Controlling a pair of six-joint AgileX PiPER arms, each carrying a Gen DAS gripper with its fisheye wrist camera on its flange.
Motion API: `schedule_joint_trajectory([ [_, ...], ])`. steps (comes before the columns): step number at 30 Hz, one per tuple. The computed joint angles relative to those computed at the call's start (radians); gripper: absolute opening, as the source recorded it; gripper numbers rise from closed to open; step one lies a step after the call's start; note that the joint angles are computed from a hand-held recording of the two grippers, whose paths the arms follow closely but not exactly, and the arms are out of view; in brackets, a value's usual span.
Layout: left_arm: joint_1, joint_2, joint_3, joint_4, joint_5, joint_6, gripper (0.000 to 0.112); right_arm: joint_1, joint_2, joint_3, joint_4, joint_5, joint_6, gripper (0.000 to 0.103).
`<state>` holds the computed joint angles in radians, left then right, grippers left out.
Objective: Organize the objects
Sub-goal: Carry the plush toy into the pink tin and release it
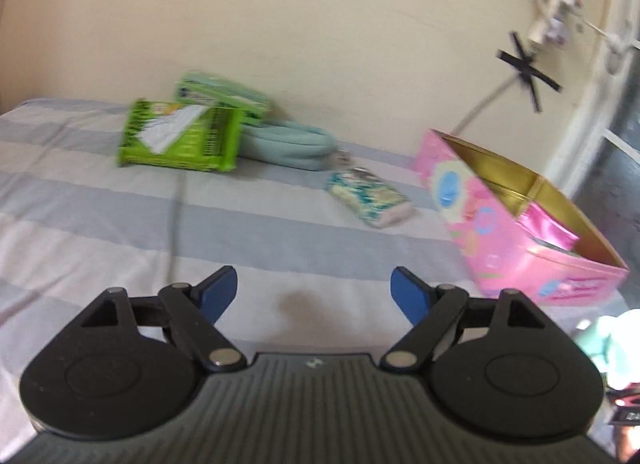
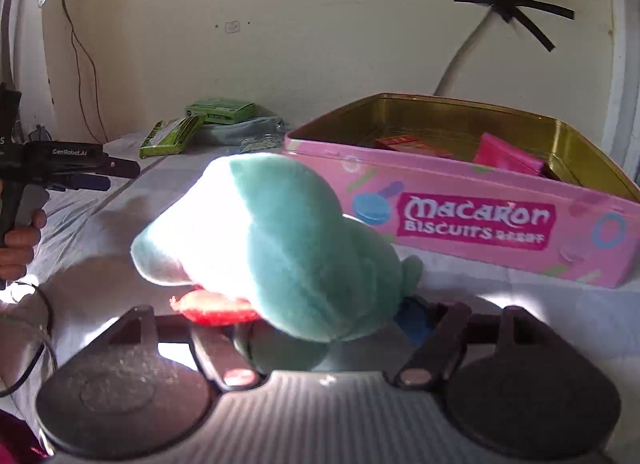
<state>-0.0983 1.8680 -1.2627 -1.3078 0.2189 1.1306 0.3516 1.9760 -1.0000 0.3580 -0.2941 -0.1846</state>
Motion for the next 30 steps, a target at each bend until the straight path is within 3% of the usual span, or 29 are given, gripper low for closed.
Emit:
schedule_joint_trajectory([
  [2,-0.032,0.010,-0.037,0.045,0.115,-0.019,0.086,0.000,-0.013,0.039,0.038,-0.028,-0.030,0.087],
  [5,-0.083,0.056,-0.125,0.097,0.299,-0.061,0.087,0.025,-0.020,0.087,0.174,-0.081,-0.168,0.097],
  [8,-0.127,0.091,-0.182,0.106,0.435,-0.078,0.096,0.040,-0.043,0.143,0.193,-0.108,-0.185,0.103],
  [11,-0.173,0.102,-0.207,0.090,0.538,-0.028,0.096,0.042,-0.037,0.148,0.198,-0.099,-0.189,0.103],
  [13,-0.212,0.099,-0.206,0.107,0.534,-0.007,0.097,0.044,-0.035,0.158,0.190,-0.108,-0.177,0.103],
  [17,-0.293,0.112,-0.218,0.262,0.454,-0.087,0.096,0.030,-0.057,0.201,0.109,-0.138,-0.115,0.103],
  [23,-0.283,0.189,-0.317,0.297,0.560,-0.197,0.095,0.040,-0.136,0.359,0.023,-0.202,-0.011,0.103],
  [26,-0.293,0.222,-0.362,0.293,0.605,-0.205,0.084,0.038,-0.173,0.437,-0.086,-0.281,0.111,0.103],
  [27,-0.291,0.237,-0.380,0.284,0.635,-0.200,0.078,0.029,-0.176,0.451,-0.130,-0.313,0.154,0.100],
  [29,-0.307,0.237,-0.387,0.285,0.604,-0.208,0.076,0.011,-0.171,0.434,-0.195,-0.319,0.224,0.060],
  [30,-0.314,0.220,-0.378,0.282,0.569,-0.195,0.074,0.011,-0.164,0.407,-0.168,-0.303,0.205,0.057],
])
